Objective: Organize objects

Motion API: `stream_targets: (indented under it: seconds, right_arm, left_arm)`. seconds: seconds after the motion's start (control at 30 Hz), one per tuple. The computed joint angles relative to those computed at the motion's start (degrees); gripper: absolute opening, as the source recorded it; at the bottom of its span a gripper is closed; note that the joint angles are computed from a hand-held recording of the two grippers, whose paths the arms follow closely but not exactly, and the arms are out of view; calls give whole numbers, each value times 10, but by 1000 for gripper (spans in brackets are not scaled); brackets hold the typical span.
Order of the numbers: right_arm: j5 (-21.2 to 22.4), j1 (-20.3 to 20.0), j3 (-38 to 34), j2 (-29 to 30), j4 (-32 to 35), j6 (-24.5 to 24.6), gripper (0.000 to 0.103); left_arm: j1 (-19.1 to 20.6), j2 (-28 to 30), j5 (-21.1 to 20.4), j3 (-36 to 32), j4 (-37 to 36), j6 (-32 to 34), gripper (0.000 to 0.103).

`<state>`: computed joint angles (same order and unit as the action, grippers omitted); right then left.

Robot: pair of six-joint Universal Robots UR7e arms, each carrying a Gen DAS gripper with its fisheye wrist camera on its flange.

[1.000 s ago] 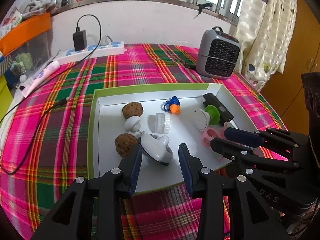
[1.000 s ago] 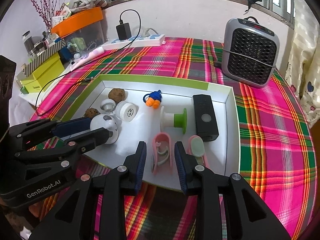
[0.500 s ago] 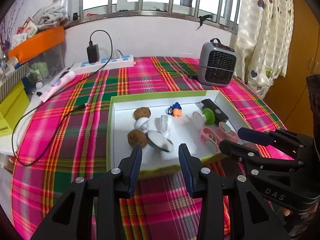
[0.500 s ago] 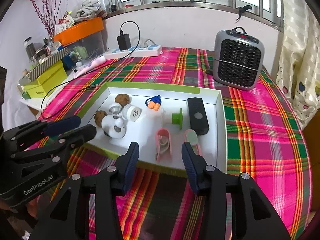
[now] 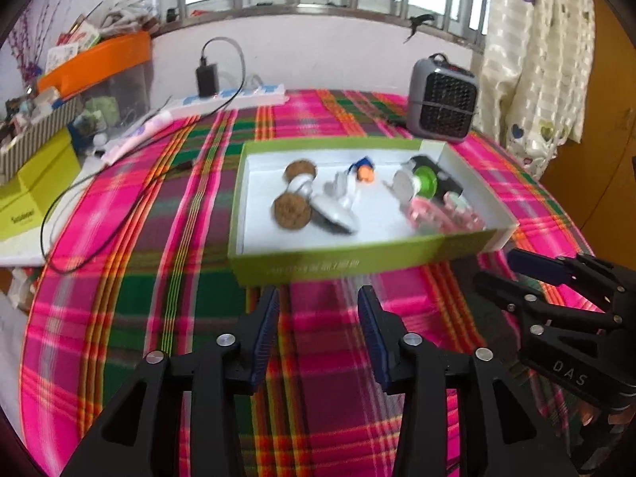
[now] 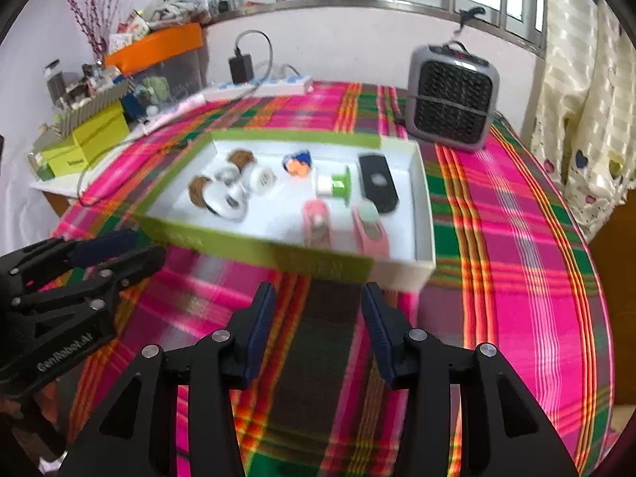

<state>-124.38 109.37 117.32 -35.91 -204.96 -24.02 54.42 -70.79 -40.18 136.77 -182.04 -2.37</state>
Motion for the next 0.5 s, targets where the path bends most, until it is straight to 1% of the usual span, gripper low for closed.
stream_targets:
  seconds: [0.1,0.23,0.33,0.5]
  right_arm:
    - [-8,-8,8,0,2,18,46]
    - [-20,-11,13,2,-4,16,47]
    - [-20,-14,17,1,-7,18,47]
    - [-33,-14,21,5,-25,7,48]
  left_arm:
    - [2,-1,-5,8,1,-9,42]
    - [3,1,-9,12,9,-15,42]
    - [5,4,-13,13,18,-23,42]
    - [-6,22,17,14,19,-26,43]
